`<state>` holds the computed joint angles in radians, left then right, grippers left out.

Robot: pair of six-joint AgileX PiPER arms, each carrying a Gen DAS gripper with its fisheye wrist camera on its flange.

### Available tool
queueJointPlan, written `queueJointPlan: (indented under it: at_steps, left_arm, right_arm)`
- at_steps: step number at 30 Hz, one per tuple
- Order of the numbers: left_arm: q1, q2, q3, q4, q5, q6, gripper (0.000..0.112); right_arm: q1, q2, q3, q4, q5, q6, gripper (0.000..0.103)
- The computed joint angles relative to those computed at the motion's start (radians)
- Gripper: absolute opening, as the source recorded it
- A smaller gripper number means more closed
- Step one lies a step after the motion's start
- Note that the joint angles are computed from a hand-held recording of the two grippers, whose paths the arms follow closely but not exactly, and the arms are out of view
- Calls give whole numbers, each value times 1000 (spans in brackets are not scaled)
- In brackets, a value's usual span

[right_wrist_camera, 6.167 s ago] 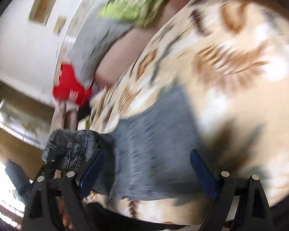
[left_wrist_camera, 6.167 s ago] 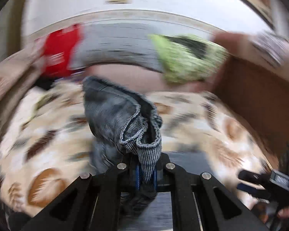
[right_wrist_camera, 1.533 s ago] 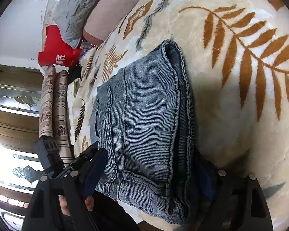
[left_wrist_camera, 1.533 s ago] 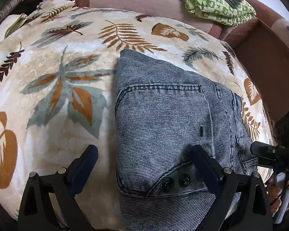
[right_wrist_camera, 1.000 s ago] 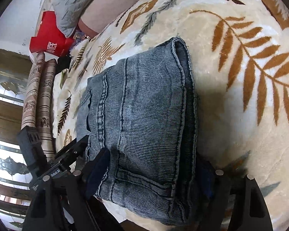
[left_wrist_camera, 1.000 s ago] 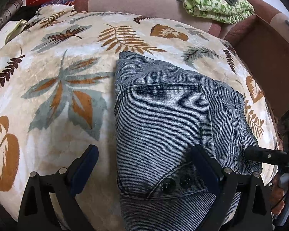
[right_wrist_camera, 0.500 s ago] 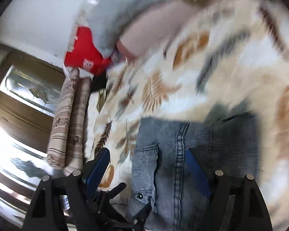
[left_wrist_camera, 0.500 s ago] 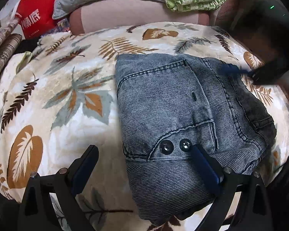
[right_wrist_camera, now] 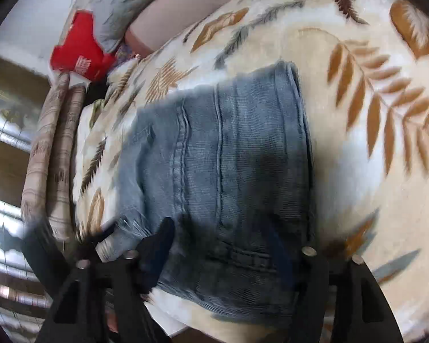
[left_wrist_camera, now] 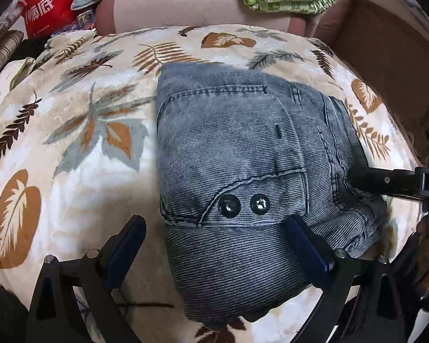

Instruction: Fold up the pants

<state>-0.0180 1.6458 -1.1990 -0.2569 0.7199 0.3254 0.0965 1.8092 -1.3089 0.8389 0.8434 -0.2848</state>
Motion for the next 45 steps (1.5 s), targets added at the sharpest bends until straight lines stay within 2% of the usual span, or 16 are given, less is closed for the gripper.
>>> queueJointPlan:
  at_steps: [2,4,6,8,9,11,19,23,26,31,34,36,39,42,43,45]
  left_arm:
    - [-3,-48,22,34,-29,-12,98]
    - [22,-99,55,-8,-71,18,98]
    - [22,-77,43,22,-63,-19,98]
    - [-13,-8,20,115,-22,-81,99]
    - [-11,-17,43,109,-54,-85,99]
    - [-9,-29,50,110,-53,-89,99]
    - [-13,-38,58,117,-58,-101,99]
    - [-8,-36,62,103,-68,-85,99]
    - [1,-35,71,75,-78,-58,99]
    - [-5,-44,93,79,-110,-63,100]
    - [19,-39,60,32,-56,-30,99]
    - [58,-54,45,-32,-24,15,99]
    - [129,-82,32,-126,-15,82,99]
    - [207,-10,-76,-239,105,119,99]
    - [235,44,-138,-289,173,126,99]
    - [260,116,-212,-359,233,126,99]
  right_arm:
    - [-46,-46,45,57,8,-21,55]
    - [-25,-133,67,-10,-36,38,56]
    - [-21,-176,102,35,-18,-43,63]
    - [6,-149,136,0,-10,-46,65]
    - [24,-115,147,-20,-15,-52,64]
    - [28,-143,179,6,-67,-87,64]
    - [83,-157,156,-127,-101,32,64]
    - [124,-131,84,-258,-65,124,66]
    - [124,-128,76,-270,-51,125,69]
    - [171,-152,125,-313,-127,141,73]
    - [222,-155,115,-421,-140,209,74]
    - [200,-160,102,-388,-108,188,73]
    - [100,-211,148,-191,-91,71,73]
    - [-21,-229,164,-34,-60,-31,73]
    - [-72,-195,141,33,-21,-62,73]
    - [-122,-127,99,129,29,-110,73]
